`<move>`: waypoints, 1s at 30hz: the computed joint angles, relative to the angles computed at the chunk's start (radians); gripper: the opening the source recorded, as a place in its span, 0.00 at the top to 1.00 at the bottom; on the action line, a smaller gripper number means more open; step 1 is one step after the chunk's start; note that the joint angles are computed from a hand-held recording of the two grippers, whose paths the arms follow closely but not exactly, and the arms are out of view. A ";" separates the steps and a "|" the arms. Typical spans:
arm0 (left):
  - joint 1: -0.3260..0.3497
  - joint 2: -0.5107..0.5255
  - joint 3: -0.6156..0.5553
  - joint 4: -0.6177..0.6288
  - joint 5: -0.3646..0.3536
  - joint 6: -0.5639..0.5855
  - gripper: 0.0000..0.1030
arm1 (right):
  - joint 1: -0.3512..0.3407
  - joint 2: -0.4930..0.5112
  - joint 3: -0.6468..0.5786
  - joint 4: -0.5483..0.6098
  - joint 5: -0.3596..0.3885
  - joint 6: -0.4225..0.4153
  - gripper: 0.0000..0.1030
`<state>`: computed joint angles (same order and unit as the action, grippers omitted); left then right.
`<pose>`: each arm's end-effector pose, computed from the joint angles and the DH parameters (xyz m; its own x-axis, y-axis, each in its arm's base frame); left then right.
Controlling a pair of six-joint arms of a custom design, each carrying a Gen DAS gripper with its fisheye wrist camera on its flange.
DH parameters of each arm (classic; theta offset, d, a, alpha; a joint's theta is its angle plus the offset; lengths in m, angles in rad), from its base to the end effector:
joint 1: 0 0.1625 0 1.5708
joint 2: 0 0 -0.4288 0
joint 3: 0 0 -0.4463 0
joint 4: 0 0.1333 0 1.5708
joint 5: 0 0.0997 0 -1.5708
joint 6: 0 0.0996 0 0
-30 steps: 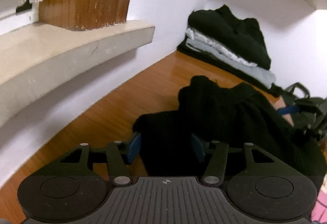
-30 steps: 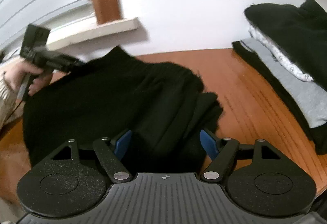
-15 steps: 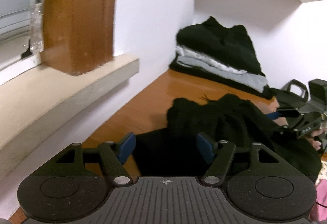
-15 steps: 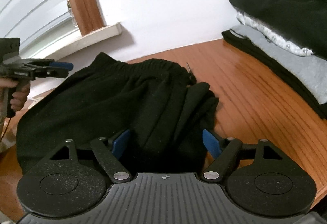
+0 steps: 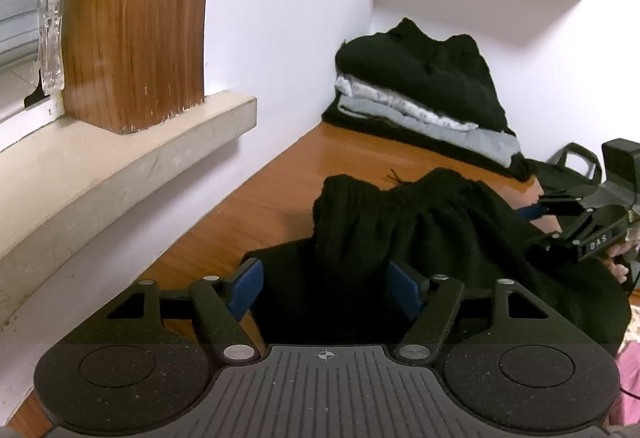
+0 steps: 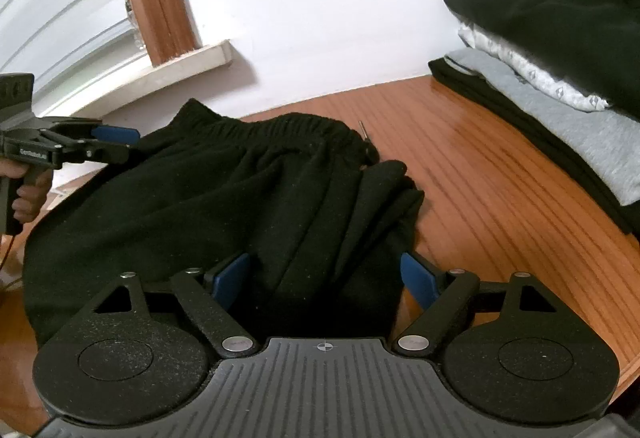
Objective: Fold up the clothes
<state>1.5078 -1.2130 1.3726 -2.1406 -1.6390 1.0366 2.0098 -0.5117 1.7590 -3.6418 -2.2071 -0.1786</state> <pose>0.0808 -0.7284 0.4419 -0.4564 0.8335 -0.3114 0.8849 0.3886 -0.2568 0.3401 -0.5499 -0.0320 -0.8475 -0.0573 0.5277 -0.4465 0.6147 -0.6503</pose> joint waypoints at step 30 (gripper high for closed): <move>0.026 0.067 -0.065 0.050 0.027 -0.056 0.24 | 0.020 0.019 -0.038 0.009 -0.074 -0.018 0.20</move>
